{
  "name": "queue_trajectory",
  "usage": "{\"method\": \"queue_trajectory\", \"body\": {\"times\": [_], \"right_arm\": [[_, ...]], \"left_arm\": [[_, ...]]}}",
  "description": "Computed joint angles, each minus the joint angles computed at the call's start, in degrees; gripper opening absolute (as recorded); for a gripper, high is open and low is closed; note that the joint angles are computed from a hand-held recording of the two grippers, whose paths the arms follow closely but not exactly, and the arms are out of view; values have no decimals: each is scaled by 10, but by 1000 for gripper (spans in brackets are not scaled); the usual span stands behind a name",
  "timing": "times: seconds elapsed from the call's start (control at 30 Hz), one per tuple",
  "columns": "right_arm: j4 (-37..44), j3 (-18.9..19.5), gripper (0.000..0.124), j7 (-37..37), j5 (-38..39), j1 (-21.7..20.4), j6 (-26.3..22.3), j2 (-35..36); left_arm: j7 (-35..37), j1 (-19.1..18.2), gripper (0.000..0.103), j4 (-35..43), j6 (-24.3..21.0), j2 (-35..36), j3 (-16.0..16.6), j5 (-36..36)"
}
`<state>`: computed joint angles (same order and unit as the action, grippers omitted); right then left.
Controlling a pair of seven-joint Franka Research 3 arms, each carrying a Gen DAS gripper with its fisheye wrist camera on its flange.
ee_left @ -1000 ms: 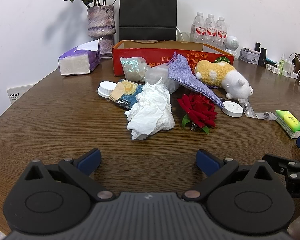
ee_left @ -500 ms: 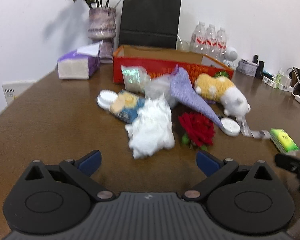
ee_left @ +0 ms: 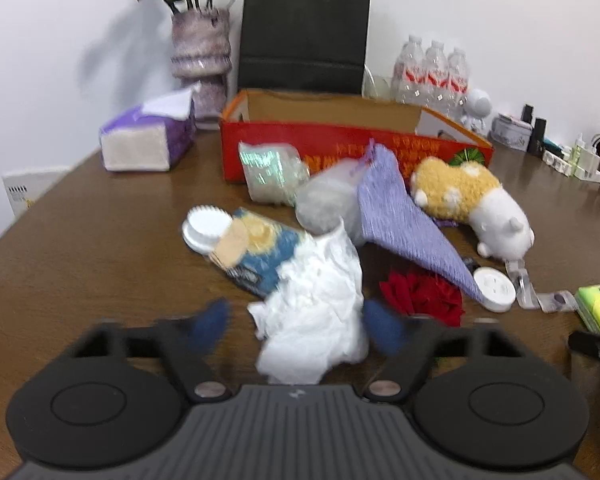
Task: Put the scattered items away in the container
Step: 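Carry tissue with left tool while right carries green pack into the box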
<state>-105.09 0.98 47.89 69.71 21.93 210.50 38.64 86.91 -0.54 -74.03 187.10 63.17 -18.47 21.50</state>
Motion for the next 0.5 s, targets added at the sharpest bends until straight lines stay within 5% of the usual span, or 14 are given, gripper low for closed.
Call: {"method": "queue_trajectory", "body": {"times": [0.03, 0.07, 0.13, 0.2, 0.5], "right_arm": [[0, -1, 73, -3, -4, 1, 2, 1], [-7, 2, 46, 5, -20, -3, 4, -2], [-42, 26, 44, 72, -102, -37, -5, -21], [-65, 39, 44, 124, -164, -57, 1, -31], [-56, 5, 44, 205, -270, -50, 1, -29]], "left_arm": [[9, 17, 36, -6, 2, 3, -23, 8], [12, 26, 25, -17, 12, 2, -33, 13], [10, 45, 25, -37, 31, -2, -52, 20], [-4, 40, 25, -50, 54, -11, -37, 22], [-65, 67, 26, -46, 86, -17, -55, 93]]}}
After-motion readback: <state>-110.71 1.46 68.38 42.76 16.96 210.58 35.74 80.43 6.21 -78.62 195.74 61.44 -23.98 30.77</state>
